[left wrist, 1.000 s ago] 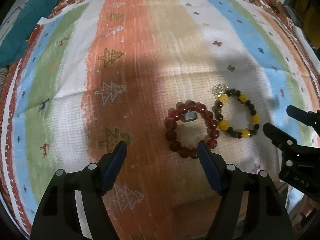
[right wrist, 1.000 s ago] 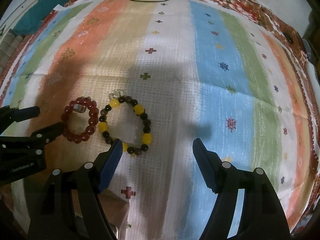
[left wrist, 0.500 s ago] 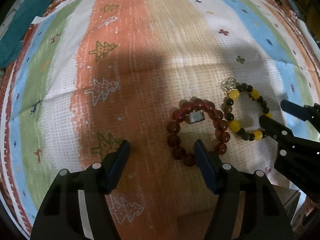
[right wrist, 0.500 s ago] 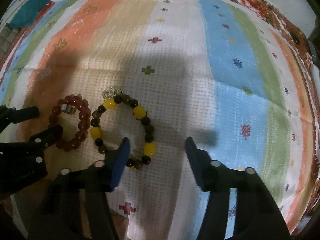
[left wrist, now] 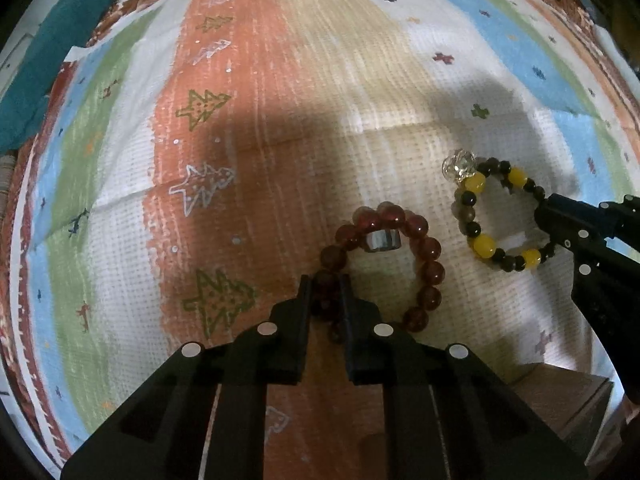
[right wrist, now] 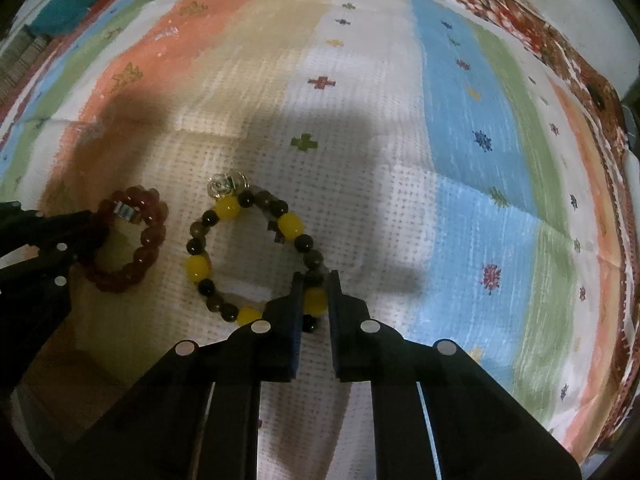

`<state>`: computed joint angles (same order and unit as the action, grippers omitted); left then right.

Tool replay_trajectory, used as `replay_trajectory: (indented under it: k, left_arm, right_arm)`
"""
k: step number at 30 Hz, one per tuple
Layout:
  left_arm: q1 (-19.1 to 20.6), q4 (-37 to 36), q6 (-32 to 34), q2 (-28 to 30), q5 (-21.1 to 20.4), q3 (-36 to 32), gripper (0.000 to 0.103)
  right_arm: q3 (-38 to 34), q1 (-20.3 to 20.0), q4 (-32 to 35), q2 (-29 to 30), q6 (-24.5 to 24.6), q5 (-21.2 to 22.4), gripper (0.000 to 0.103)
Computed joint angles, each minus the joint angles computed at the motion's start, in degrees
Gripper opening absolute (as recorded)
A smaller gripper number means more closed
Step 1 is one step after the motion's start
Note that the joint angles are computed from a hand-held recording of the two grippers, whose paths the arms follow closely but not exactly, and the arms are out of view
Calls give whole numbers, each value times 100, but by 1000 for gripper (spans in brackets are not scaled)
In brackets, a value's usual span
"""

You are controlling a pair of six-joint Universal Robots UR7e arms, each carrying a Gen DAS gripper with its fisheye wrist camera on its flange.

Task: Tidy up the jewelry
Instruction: 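Grasp the red bead bracelet with the left tool while the right grasps the yellow-black bracelet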

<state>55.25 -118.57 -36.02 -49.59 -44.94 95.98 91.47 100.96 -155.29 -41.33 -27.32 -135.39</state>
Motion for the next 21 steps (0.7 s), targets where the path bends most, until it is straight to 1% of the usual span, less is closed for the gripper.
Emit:
replay_trajectory:
  k: [5, 11, 15, 21]
  left_arm:
    - [-50, -179, 28, -228, 11, 118, 13]
    - [-108, -465, 100, -403, -1, 258, 13]
    - [-193, -428, -3, -465, 14, 275, 13]
    - [-303, -458, -97, -550, 41, 340, 13]
  right_arm:
    - [109, 127, -216, -221, -124, 197, 12]
    - [316, 237, -464, -403, -234, 314, 12]
    - [232, 212, -492, -416, -285, 390, 12]
    - [369, 258, -528, -548, -215, 452, 12]
